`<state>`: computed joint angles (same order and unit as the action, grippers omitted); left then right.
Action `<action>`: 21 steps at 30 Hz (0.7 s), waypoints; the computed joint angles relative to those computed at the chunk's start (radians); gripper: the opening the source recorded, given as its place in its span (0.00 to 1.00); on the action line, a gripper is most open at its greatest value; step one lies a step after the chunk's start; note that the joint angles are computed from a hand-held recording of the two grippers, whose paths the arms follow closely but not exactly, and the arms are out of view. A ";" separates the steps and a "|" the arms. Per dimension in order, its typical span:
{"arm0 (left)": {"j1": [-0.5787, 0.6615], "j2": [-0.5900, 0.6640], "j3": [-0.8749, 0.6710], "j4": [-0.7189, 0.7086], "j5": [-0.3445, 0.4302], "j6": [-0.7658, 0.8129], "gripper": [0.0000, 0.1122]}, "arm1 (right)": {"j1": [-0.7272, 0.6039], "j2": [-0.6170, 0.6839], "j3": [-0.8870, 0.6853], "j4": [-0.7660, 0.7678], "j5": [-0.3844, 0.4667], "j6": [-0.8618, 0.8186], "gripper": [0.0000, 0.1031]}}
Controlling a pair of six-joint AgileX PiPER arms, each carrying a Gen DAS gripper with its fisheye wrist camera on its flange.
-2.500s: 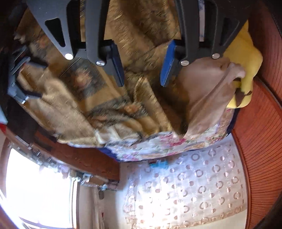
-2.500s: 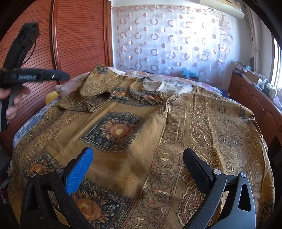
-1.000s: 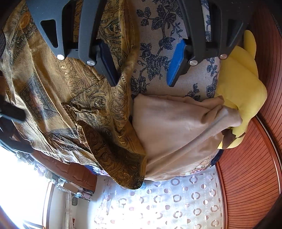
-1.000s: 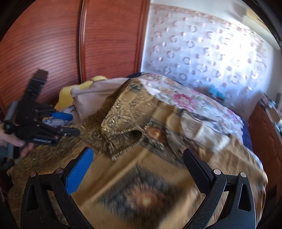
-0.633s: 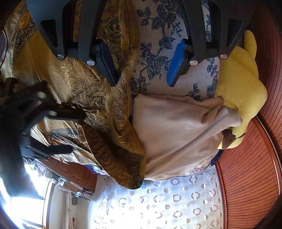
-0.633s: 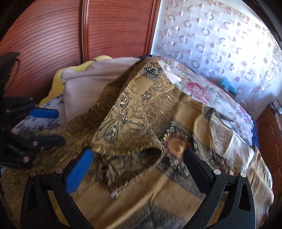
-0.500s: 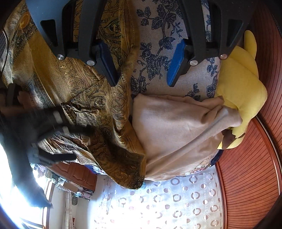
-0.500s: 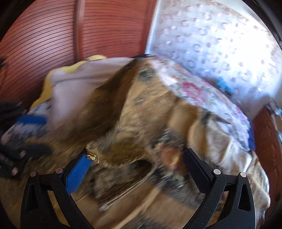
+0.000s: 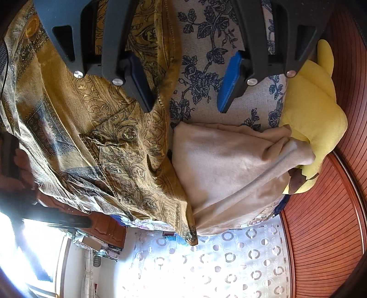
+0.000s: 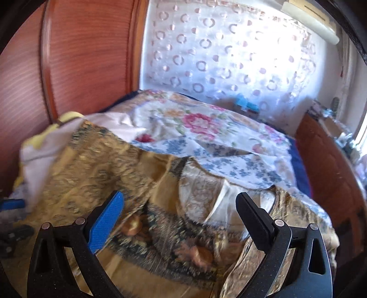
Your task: Fold small clothes
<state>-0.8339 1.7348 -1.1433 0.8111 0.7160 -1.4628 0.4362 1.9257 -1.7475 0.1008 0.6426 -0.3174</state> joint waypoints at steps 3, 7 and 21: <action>0.000 0.000 0.000 0.000 0.000 0.000 0.52 | -0.042 -0.081 0.108 0.160 -0.010 -0.156 0.97; -0.001 0.001 -0.001 -0.001 0.001 0.001 0.52 | -0.103 -0.222 0.306 0.348 -0.019 -0.343 0.97; -0.017 0.012 -0.025 -0.011 0.039 -0.007 0.52 | -0.673 -0.526 0.688 0.721 0.144 -0.865 0.96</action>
<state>-0.8507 1.7470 -1.1680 0.8005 0.7552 -1.4701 -0.2363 1.3998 -1.0595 0.8215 0.7865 -1.1825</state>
